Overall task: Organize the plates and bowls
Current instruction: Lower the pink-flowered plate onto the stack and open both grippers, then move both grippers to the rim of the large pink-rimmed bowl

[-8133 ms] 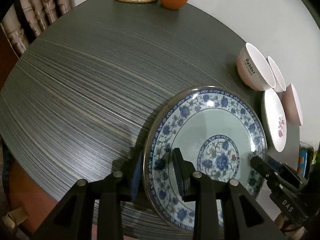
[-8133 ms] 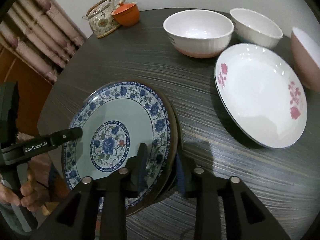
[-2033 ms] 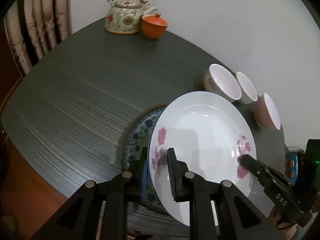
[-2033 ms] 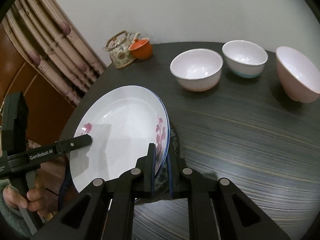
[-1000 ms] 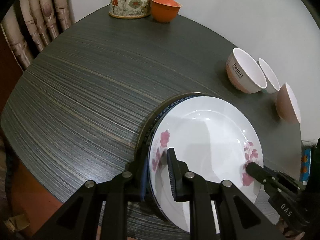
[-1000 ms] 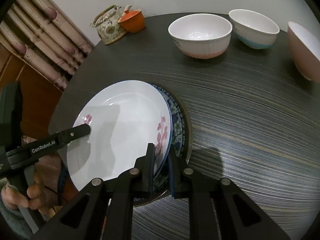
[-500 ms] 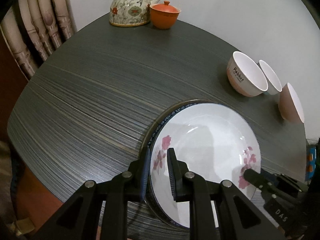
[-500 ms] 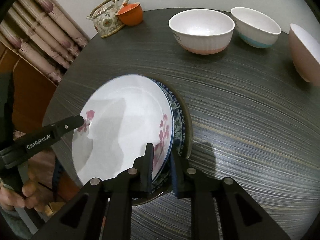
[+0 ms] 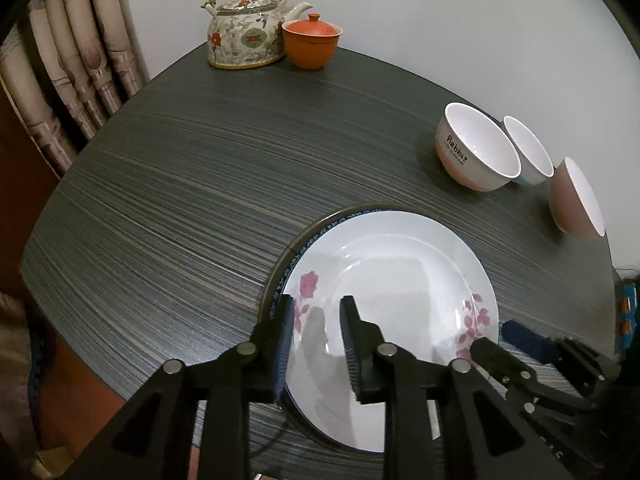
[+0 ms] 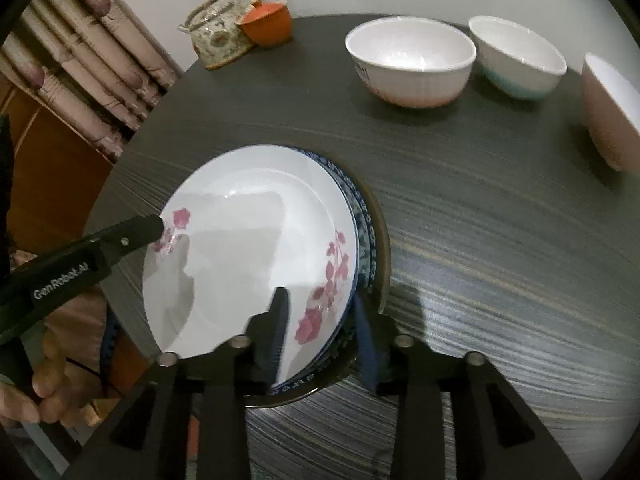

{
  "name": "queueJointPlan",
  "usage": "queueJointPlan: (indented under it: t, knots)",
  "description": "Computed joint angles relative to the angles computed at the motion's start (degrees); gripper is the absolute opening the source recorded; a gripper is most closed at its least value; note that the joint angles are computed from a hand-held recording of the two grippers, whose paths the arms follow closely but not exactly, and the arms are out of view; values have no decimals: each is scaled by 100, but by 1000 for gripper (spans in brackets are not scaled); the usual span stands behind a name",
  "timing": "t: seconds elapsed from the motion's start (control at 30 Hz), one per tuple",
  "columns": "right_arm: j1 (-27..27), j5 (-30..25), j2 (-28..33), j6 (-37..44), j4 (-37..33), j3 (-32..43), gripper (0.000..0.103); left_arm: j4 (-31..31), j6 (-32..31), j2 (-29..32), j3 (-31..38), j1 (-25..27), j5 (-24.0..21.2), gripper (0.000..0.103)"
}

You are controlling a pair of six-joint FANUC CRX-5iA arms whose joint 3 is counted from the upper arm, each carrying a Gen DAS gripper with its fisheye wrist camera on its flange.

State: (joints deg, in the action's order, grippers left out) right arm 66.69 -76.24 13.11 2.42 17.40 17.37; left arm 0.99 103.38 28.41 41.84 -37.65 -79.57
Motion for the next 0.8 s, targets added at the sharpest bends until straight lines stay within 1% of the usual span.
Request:
queueJointPlan:
  t: [0.07, 0.13, 0.2, 0.3, 0.4, 0.63, 0.8]
  knots:
    - [47, -153, 42, 0, 142, 89, 46, -34, 22, 13, 37, -33, -14, 27]
    - [65, -190, 33, -17, 223, 108, 49, -58, 12, 14, 60, -75, -21, 32]
    - [90, -279, 20, -51, 293, 105, 50, -81, 18, 24, 93, -119, -30, 34]
    - [162, -444, -28, -208, 400, 59, 52, -135, -2, 61, 176, -216, -38, 34]
    - [217, -649, -77, -341, 515, -1, 52, -143, -17, 188, 394, -322, -149, 34]
    - [373, -932, -432, -758, 749, -371, 55, -206, -22, 419, 845, -559, -291, 34]
    - [476, -1087, -668, -1071, 859, -616, 55, -68, 71, 600, 1133, -695, -348, 34]
